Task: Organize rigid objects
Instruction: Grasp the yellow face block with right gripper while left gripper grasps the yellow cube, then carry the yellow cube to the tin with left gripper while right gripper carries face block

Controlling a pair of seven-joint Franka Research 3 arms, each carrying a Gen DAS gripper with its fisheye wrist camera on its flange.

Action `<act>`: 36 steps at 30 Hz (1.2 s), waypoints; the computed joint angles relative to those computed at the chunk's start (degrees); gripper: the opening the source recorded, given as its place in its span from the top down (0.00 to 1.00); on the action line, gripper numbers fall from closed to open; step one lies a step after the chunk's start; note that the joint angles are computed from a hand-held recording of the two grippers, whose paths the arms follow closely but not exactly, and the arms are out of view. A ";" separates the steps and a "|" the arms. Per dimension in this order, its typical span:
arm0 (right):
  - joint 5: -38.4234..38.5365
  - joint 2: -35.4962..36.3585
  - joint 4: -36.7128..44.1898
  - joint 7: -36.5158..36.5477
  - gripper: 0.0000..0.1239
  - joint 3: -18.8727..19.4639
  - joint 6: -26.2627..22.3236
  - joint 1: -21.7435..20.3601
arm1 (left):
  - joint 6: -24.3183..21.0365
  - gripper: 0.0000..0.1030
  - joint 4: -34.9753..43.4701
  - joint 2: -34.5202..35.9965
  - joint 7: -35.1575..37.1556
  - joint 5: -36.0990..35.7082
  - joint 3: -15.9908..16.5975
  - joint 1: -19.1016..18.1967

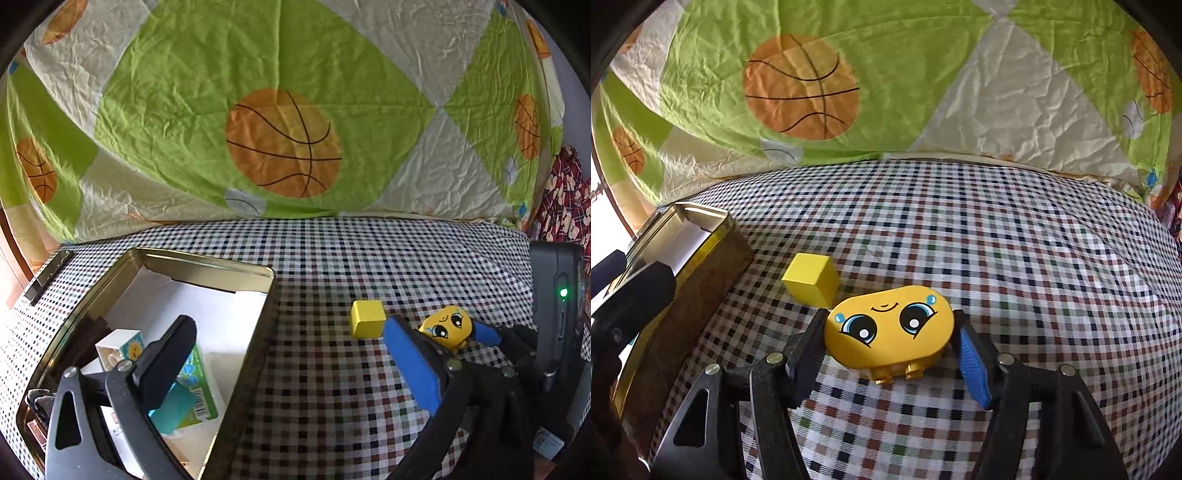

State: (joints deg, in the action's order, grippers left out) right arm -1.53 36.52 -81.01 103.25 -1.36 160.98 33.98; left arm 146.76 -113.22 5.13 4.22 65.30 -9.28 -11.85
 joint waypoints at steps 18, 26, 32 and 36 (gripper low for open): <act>-8.14 -3.81 -6.01 14.38 0.46 -6.81 1.70 1.78 | 6.84 0.23 10.31 11.65 14.36 -10.36 2.37 -1.73; -9.84 -4.16 -6.28 15.52 0.46 -6.23 1.76 1.40 | 8.85 0.29 11.53 14.16 22.10 -19.33 3.23 -1.69; -10.26 -4.05 -6.29 15.73 0.46 -6.26 2.68 1.62 | 10.77 0.51 12.41 15.53 26.80 -24.66 3.50 -1.40; -10.17 -4.45 -7.18 16.39 0.46 -6.74 4.26 1.99 | 11.88 0.73 11.96 15.59 29.65 -27.67 3.76 -1.47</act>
State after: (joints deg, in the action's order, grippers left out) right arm -11.70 32.07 -88.20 119.64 -8.10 165.24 35.97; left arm 158.64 -101.26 20.71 33.87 37.62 -5.52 -13.32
